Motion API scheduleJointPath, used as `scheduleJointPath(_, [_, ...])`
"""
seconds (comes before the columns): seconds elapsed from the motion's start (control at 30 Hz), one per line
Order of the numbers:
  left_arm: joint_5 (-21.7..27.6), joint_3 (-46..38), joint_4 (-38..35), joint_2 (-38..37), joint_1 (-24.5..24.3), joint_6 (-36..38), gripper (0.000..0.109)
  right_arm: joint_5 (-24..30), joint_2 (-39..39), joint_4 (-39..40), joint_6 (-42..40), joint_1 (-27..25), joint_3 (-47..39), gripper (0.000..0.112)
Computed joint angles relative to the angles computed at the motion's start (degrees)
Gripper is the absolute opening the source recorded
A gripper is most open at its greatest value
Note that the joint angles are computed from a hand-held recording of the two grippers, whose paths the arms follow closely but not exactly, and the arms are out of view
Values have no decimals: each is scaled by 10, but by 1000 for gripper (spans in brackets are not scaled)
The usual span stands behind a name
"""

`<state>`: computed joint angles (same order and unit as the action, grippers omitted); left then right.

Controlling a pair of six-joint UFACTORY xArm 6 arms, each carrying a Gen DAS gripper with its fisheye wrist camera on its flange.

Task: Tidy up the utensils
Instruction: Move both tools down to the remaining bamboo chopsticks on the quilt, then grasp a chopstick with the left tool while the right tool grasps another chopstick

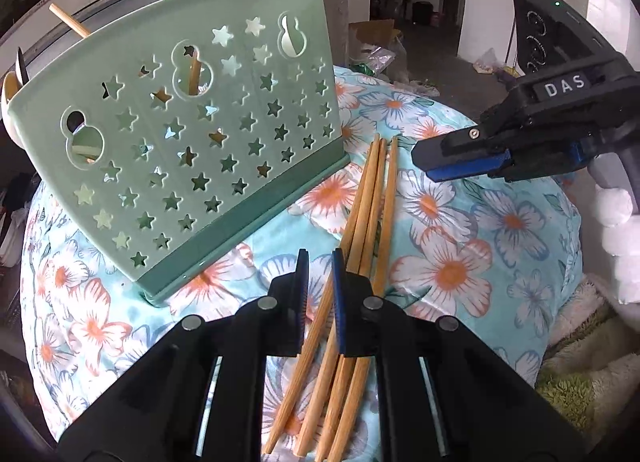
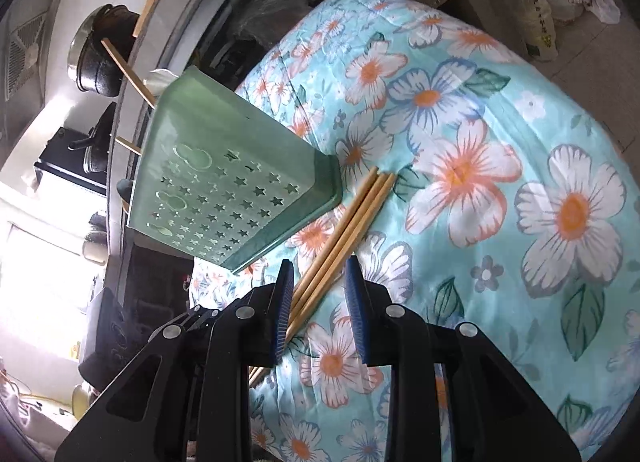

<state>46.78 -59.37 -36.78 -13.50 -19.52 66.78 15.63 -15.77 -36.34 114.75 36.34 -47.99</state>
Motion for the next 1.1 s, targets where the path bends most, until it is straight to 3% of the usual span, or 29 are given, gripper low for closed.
scheduleJointPath(0.2, [14,-18,7,20,16,-14,9,-24,37,27,17,-16,-7,26])
scheduleJointPath(0.37, [27,-24,11,28,24,-24,9,-14,53,21,25,-18,-23,17])
scheduleJointPath(0.63, [41,-37,11,34,30,-31,9,-14,20,15,41,-16,8,14])
scheduleJointPath(0.73, [41,-39,12,35,29,-35,9,41,-7,24,26,-3,13,14])
scheduleJointPath(0.87, [45,-38,6,33,32,-32,9,161,-21,46,-27,16,-16,14])
scheduleJointPath(1.1, [69,-49,-21,26,41,-13,12,271,-1,77,-117,37,-67,13])
